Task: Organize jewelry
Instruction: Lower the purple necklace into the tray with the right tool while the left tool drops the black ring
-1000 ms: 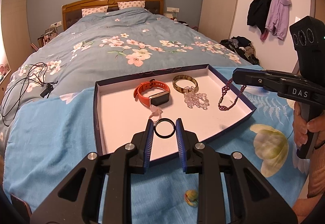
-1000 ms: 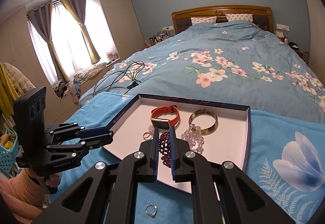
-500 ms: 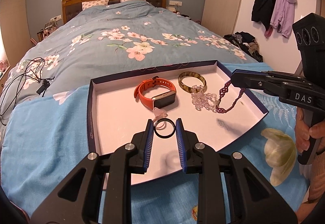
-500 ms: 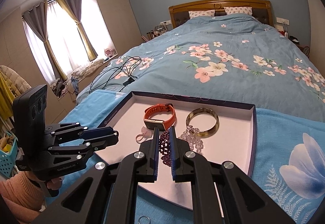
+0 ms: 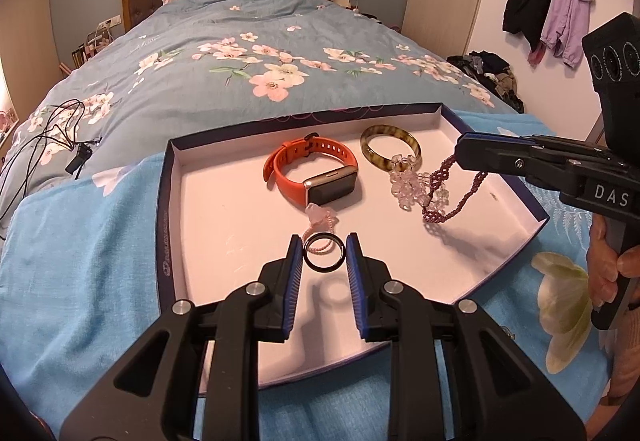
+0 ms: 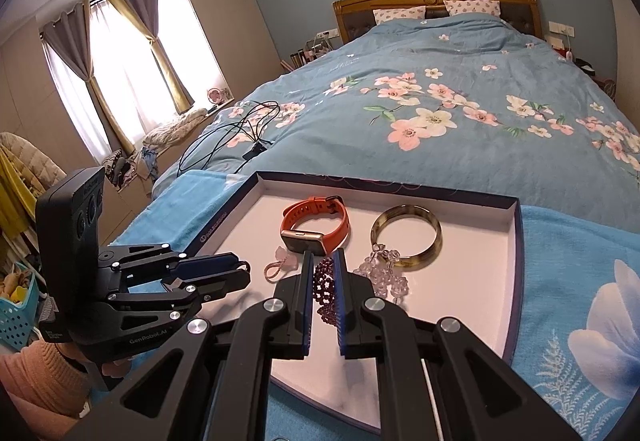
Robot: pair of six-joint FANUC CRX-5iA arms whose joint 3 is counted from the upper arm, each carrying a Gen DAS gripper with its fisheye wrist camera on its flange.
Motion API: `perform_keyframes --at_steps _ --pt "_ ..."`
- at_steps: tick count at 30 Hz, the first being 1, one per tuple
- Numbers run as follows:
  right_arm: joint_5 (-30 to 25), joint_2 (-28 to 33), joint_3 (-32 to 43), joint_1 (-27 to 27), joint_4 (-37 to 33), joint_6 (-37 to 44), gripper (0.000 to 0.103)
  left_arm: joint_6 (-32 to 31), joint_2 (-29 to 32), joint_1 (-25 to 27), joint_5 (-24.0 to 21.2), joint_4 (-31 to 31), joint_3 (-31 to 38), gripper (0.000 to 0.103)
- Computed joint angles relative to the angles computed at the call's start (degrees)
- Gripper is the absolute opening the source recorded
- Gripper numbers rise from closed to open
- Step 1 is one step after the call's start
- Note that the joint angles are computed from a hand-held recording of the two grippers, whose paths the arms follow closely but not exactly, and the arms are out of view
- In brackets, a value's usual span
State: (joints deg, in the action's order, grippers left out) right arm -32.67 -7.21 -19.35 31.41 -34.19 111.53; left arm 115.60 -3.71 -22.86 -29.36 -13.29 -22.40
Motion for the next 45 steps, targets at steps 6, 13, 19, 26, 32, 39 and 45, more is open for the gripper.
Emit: perform_keyframes --at_steps 6,13,19,26,32,39,45 --pt "-0.03 1.80 0.77 -0.11 0.93 -0.82 0.008 -2.97 0.99 0.94 0.73 2.78 -0.34 0.022" --pt "0.93 3.34 0.87 -0.26 3.23 -3.66 0.008 -3.43 3.09 0.90 0.35 3.11 0.75 0.022" --pt "2.43 3.86 0.11 0.33 6.64 -7.17 0.008 -4.77 4.50 1.50 0.55 4.48 1.27 0.022" --pt "3.52 4.50 -0.63 0.84 10.39 -11.42 0.008 -4.72 5.34 1.89 0.66 4.72 1.71 0.023" --pt "4.97 4.28 -1.86 1.68 14.16 -15.76 0.014 -5.00 5.77 1.86 0.82 4.48 2.18 0.023" --pt "8.74 1.01 -6.17 3.43 20.32 -22.32 0.036 0.01 3.06 0.99 1.22 0.02 1.97 0.043" --pt "8.17 -4.90 -9.05 3.82 16.81 -17.24 0.037 9.00 -2.98 -2.47 -0.71 -10.00 1.16 0.044"
